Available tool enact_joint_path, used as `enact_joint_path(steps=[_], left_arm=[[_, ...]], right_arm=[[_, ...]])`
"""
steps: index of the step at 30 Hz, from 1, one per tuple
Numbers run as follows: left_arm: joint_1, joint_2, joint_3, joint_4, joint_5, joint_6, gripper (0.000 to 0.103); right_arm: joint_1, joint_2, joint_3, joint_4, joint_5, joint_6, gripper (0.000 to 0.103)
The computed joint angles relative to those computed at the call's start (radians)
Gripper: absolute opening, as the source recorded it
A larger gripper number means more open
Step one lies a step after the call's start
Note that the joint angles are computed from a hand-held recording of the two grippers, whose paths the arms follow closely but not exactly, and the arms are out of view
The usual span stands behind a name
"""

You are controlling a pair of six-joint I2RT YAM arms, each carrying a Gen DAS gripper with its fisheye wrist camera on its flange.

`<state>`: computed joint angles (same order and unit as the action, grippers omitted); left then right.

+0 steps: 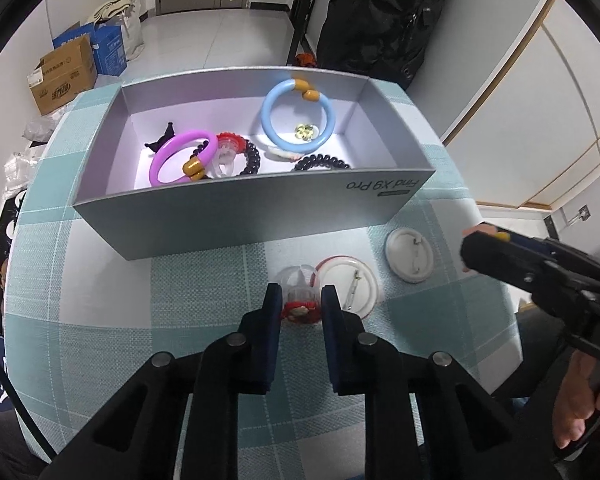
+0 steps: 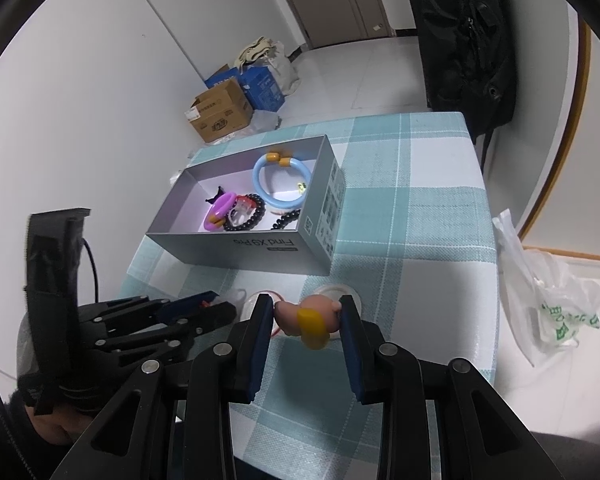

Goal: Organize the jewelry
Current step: 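Grasp the small clear red item with the left tool while the right tool holds the figurine, then carry the figurine and red item into the grey box and release both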

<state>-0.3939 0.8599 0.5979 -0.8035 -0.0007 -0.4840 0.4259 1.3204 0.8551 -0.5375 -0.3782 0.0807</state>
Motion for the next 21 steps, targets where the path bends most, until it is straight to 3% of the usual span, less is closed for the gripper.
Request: enact_joint_path(steps=[21], left_arm=[[0.143, -0.127, 0.056, -0.007, 0.112, 0.072, 0.015]], right_arm=[[0.031, 0.017, 0.051, 0.106, -0.069, 0.125, 0.032]])
